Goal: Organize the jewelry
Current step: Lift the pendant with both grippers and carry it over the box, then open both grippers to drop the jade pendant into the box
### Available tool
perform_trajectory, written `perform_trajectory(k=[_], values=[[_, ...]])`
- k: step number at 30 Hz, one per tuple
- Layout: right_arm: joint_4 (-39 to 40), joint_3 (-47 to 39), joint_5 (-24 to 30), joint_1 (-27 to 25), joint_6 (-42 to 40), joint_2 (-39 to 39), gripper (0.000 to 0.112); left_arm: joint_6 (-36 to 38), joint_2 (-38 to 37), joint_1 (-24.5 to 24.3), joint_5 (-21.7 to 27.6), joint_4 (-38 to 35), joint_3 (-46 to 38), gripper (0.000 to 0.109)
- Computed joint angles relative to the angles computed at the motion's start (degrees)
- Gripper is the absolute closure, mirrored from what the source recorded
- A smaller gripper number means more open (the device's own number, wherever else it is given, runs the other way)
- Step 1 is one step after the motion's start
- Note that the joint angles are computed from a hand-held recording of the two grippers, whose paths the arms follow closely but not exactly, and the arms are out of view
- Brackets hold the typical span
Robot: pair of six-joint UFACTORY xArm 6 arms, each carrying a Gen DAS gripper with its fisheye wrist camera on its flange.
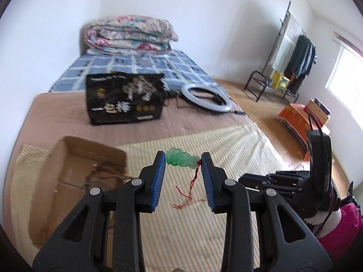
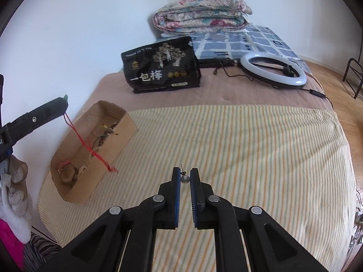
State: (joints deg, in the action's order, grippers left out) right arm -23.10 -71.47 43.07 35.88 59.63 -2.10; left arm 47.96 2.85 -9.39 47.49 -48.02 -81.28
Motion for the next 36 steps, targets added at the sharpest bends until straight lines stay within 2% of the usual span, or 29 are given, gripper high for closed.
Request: perform_trajectory(k=[7, 18, 27, 36], values=[[-0.4, -7.4, -0.3, 2.2, -1.9, 5.9, 0.106, 0.5, 0.4, 4.2, -1.1, -0.7, -1.4, 0.076], [3.0, -22.1, -1.3, 5.9, -8.5, 18.1, 0.106, -0.9, 3.3, 10.2, -1.8, 1.1, -3.7, 0.076], [8.1, -34.3, -0.9, 8.3, -14.1, 27.9, 0.106, -3.7, 6.9, 12.2, -3.3, 5.1, -6.0, 0.076], [12.3, -44.7, 1.8, 9.6, -18.7, 36.3, 0.106, -6.9, 11.2, 12.9, -3.1, 8.6, -9.3, 0.076]])
